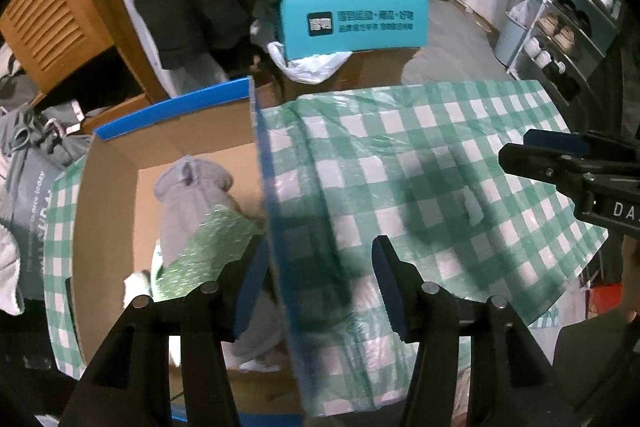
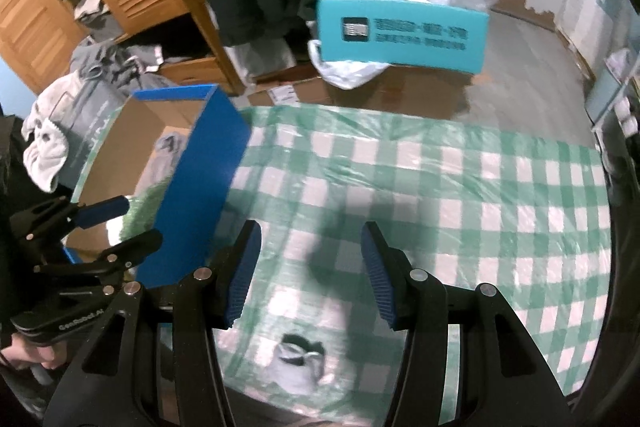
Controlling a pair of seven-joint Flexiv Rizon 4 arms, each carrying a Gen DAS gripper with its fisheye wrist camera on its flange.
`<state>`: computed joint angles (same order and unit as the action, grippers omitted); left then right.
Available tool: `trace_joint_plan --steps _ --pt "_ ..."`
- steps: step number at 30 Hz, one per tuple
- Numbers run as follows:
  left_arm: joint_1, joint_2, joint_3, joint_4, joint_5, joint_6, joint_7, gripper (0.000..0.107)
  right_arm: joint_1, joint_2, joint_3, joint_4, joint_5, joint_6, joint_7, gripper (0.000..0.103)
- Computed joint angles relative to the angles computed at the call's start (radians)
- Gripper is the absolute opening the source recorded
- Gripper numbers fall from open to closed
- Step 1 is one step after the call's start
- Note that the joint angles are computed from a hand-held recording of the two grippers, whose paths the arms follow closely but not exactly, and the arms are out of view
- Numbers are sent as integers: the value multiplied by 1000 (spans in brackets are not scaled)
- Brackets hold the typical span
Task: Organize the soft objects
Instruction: 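Move both grippers back over the table toward the small white item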
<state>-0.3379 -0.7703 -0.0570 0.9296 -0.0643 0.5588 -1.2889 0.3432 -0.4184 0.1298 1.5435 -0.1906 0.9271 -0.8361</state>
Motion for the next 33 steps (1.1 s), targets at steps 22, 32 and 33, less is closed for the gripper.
trace_joint_plan --steps 22,32,33 --pt "-72 -185 1 -257 -9 -212 -22 66 -68 -12 0 88 71 -27 16 52" --pt "-104 -295 30 -426 23 -311 -16 68 -77 -72 11 60 105 -72 -21 52" --pt "-105 -300 31 -431 25 -314 -17 69 -79 -78 13 58 112 -74 -27 52"
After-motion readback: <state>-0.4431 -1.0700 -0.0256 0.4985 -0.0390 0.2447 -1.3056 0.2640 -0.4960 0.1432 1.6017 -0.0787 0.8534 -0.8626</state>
